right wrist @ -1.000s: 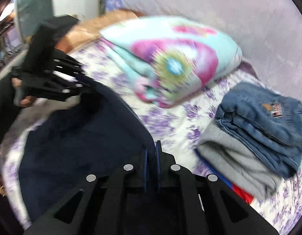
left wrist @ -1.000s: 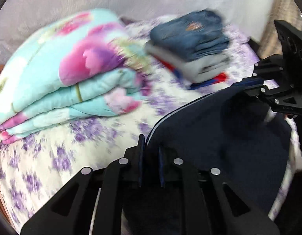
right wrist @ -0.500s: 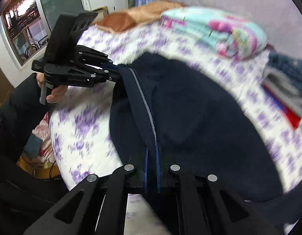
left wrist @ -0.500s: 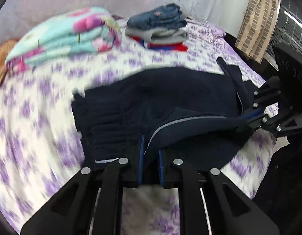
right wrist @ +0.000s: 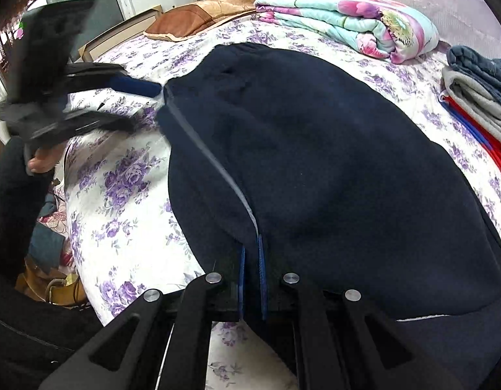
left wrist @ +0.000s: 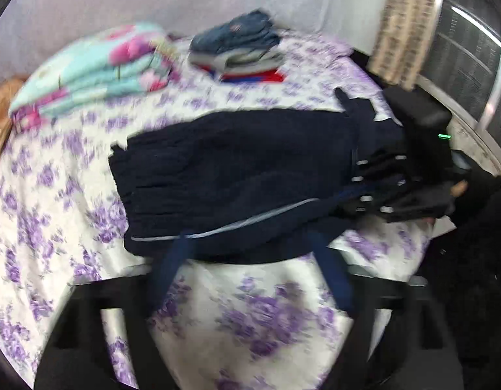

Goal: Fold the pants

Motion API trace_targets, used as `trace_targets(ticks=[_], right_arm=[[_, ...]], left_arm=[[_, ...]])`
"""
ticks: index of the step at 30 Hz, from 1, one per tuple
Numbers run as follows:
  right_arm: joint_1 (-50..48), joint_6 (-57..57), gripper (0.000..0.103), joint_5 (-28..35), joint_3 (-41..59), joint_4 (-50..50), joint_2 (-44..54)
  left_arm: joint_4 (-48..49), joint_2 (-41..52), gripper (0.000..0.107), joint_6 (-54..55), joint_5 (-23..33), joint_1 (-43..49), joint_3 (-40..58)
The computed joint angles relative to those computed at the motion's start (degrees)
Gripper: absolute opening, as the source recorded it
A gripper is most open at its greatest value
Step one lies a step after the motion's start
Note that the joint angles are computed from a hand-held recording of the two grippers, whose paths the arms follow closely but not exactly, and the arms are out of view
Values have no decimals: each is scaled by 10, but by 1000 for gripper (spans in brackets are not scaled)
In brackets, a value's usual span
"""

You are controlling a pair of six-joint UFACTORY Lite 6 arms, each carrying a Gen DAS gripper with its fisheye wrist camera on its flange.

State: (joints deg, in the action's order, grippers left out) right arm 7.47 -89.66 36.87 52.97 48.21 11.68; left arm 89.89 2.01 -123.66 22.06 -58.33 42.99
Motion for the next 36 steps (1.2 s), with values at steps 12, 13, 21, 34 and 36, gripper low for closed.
trace_targets(ticks=[12,13,21,34,36], right_arm=[[-23,-74,9,0,-51,44,-43],[-25,-79,10,-2,-54,46,-42],[-78,-6,10,106,-8,-1,-76],[-126,218,41,195,236,-113,95],[-182,291,69,161,356,-155,138]], left_arm=[[-177,199,36,-81,21,23,242],[-237,246,25,-48,15,34,279],[-259,325,14,-108,40,28,315],[-318,356,14,-22,91,13,365],[-318,362,14,-19,100,9,373]])
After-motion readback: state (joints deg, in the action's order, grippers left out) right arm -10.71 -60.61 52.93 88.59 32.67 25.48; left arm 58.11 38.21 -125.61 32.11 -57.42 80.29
